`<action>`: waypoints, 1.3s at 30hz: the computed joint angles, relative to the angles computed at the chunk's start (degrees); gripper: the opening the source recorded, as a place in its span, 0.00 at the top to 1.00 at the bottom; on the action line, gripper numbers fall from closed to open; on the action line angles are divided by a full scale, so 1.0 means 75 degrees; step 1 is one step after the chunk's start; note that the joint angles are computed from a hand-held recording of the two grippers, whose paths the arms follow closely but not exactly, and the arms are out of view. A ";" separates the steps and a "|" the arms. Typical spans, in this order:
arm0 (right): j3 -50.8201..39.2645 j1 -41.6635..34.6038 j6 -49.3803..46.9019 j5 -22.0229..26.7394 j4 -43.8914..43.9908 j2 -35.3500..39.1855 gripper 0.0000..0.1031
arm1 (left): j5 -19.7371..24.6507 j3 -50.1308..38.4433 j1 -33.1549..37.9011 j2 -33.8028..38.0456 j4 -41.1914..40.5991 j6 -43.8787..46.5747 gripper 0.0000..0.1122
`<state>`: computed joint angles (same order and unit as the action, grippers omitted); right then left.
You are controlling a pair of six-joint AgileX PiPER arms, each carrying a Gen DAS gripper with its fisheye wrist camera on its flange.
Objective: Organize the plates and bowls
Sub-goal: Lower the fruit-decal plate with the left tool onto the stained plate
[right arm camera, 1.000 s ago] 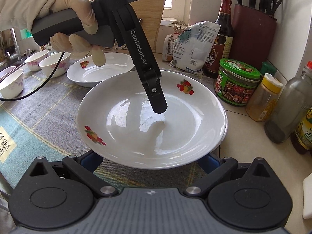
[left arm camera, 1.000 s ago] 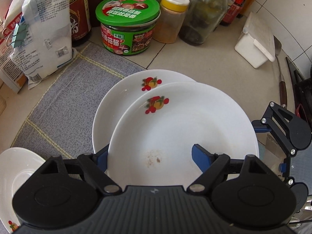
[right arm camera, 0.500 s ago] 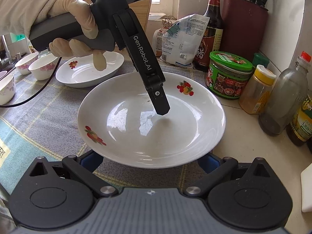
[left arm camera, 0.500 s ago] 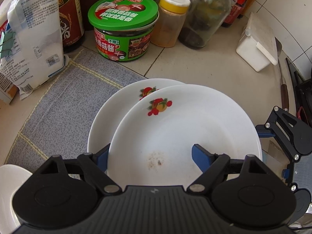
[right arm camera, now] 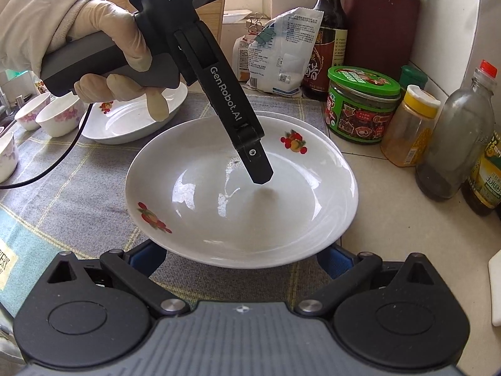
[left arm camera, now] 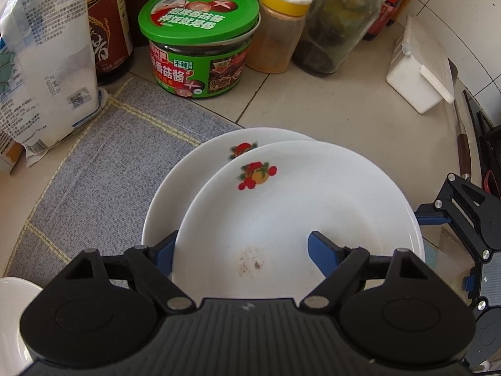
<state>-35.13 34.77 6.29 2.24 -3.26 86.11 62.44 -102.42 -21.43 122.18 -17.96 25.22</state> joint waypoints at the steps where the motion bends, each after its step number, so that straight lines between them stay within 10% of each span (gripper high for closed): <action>1: -0.0004 0.0009 0.0383 0.0007 -0.0384 0.0003 0.00 | 0.0025 -0.0051 -0.0020 0.0030 0.0027 -0.0010 0.25; 16: 0.0047 0.0016 -0.0092 0.0079 0.0170 -0.0116 0.00 | 0.0147 -0.0393 -0.0422 0.0191 0.0697 -0.0159 0.22; 39: 0.0108 0.0097 0.2553 0.0129 -0.2519 -0.0290 0.00 | -0.0282 0.0192 -0.0576 -0.0268 0.1274 -0.0274 0.21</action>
